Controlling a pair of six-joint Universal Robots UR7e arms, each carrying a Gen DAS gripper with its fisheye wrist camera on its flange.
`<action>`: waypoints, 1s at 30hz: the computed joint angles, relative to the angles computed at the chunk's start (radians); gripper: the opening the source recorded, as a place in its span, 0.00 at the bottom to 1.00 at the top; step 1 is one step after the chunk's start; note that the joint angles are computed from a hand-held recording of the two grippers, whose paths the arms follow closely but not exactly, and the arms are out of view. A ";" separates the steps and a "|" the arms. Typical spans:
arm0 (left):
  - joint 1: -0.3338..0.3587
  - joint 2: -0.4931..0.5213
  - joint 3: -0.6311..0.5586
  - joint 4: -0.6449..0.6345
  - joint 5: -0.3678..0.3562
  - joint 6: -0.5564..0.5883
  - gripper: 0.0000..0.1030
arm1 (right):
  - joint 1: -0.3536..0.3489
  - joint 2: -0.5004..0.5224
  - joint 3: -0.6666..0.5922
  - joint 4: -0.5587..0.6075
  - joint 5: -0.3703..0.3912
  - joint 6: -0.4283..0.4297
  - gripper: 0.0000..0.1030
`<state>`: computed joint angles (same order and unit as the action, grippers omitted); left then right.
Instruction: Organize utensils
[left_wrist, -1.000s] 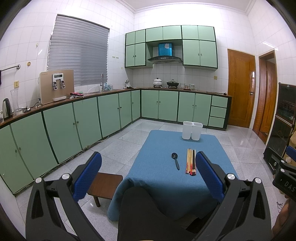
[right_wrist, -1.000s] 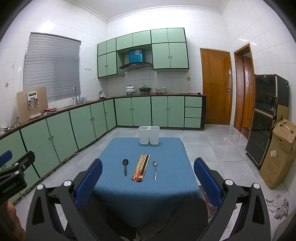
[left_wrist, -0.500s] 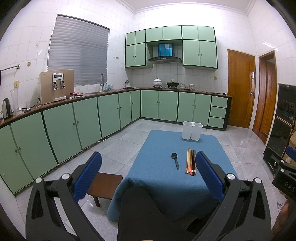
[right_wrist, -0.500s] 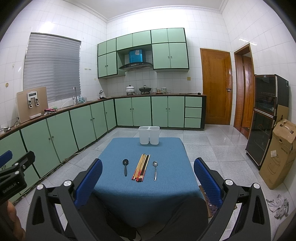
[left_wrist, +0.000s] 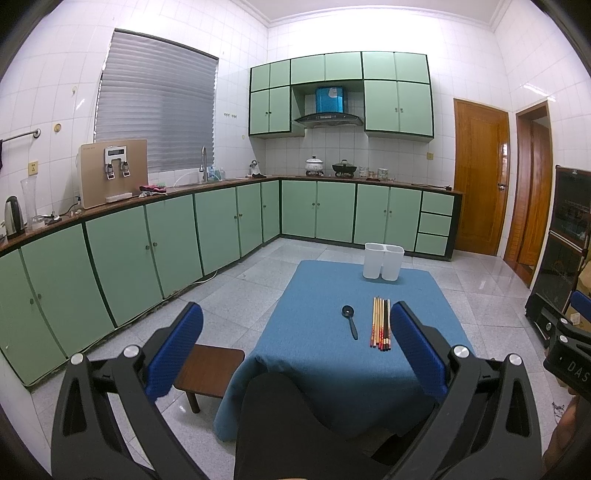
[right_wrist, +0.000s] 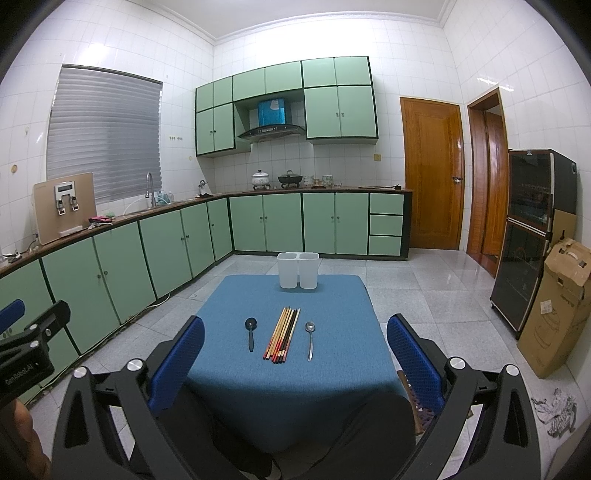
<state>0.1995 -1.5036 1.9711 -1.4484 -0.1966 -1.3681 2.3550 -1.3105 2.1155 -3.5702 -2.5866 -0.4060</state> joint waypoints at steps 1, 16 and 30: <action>0.000 0.000 -0.001 0.001 0.000 0.001 0.95 | 0.000 0.000 0.000 0.001 -0.001 0.000 0.94; -0.009 0.010 -0.019 0.033 -0.001 -0.026 0.95 | -0.002 0.005 0.000 -0.004 0.001 0.000 0.94; 0.072 0.054 0.051 -0.494 -0.070 0.426 0.95 | -0.075 0.000 -0.026 0.116 0.018 0.069 0.94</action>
